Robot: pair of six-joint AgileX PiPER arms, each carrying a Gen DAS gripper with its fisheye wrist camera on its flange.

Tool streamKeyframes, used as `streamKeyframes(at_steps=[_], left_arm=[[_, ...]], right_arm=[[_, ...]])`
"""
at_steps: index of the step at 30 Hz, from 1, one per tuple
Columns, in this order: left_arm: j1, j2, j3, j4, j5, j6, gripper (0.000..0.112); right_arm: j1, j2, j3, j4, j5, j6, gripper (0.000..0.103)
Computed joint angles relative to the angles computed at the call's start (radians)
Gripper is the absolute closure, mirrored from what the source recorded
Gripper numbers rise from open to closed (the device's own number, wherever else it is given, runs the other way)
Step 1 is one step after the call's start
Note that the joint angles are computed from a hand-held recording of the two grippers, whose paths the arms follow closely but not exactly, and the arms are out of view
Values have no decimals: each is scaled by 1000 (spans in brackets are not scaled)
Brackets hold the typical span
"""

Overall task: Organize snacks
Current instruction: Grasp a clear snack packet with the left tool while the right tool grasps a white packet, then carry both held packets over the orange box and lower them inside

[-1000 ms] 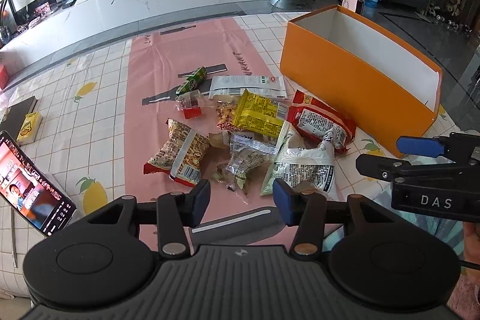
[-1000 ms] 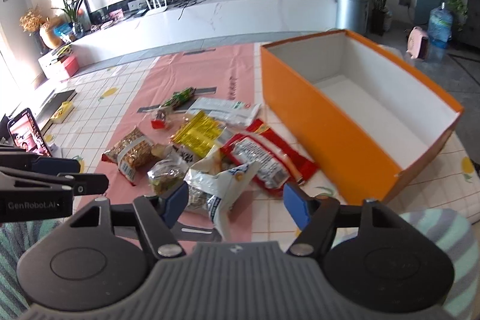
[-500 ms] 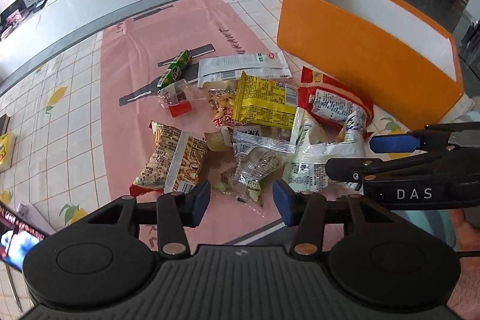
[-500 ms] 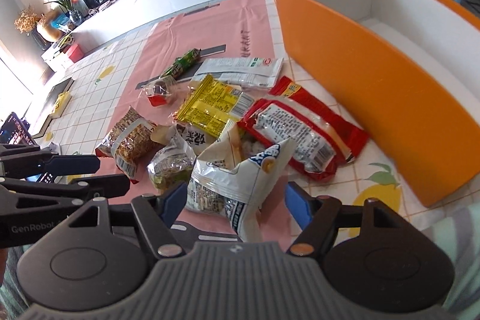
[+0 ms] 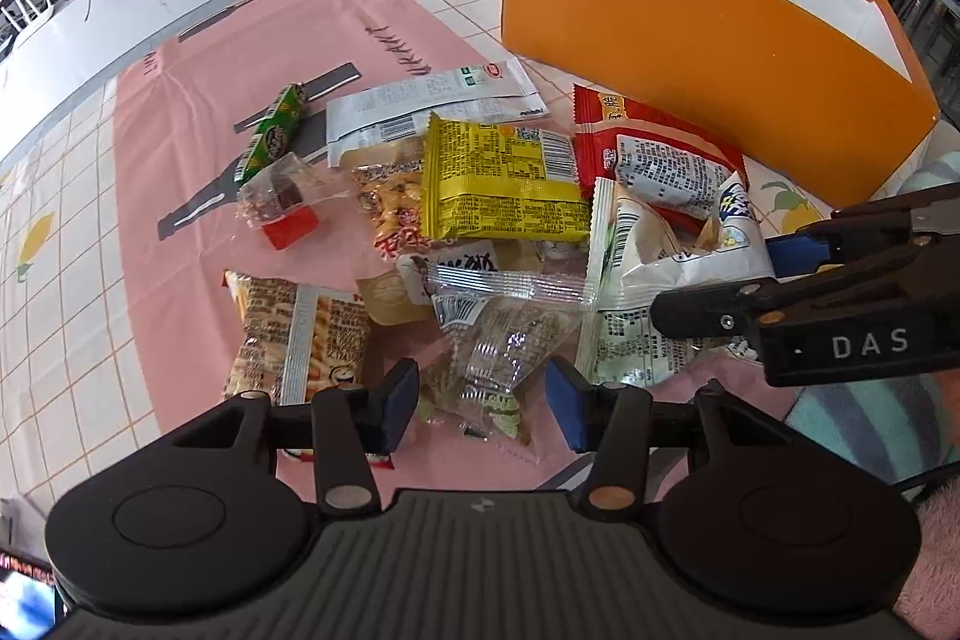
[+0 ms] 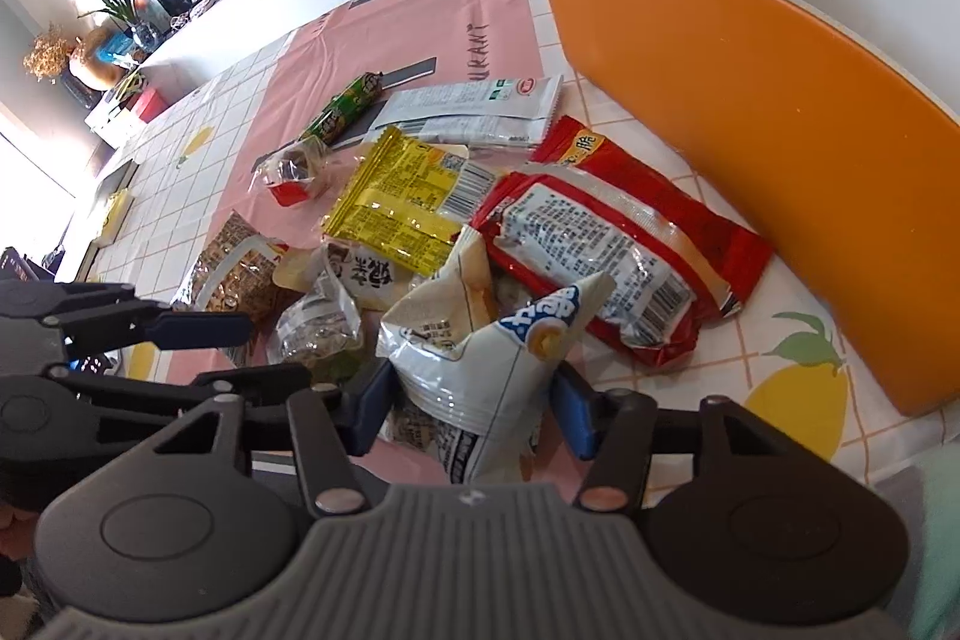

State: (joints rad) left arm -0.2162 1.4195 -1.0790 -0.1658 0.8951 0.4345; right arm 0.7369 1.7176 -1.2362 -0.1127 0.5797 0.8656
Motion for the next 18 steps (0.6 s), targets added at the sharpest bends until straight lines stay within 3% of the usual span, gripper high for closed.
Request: streamKeyframes(at_steps=[12, 18], left_arm=[[-115, 56, 25, 189, -89, -217, 54], [-159, 56, 36, 272, -101, -350, 65]], right_arm=[[-2, -15, 26, 2, -16, -28, 62], [11, -46, 28, -58, 15, 11, 66]])
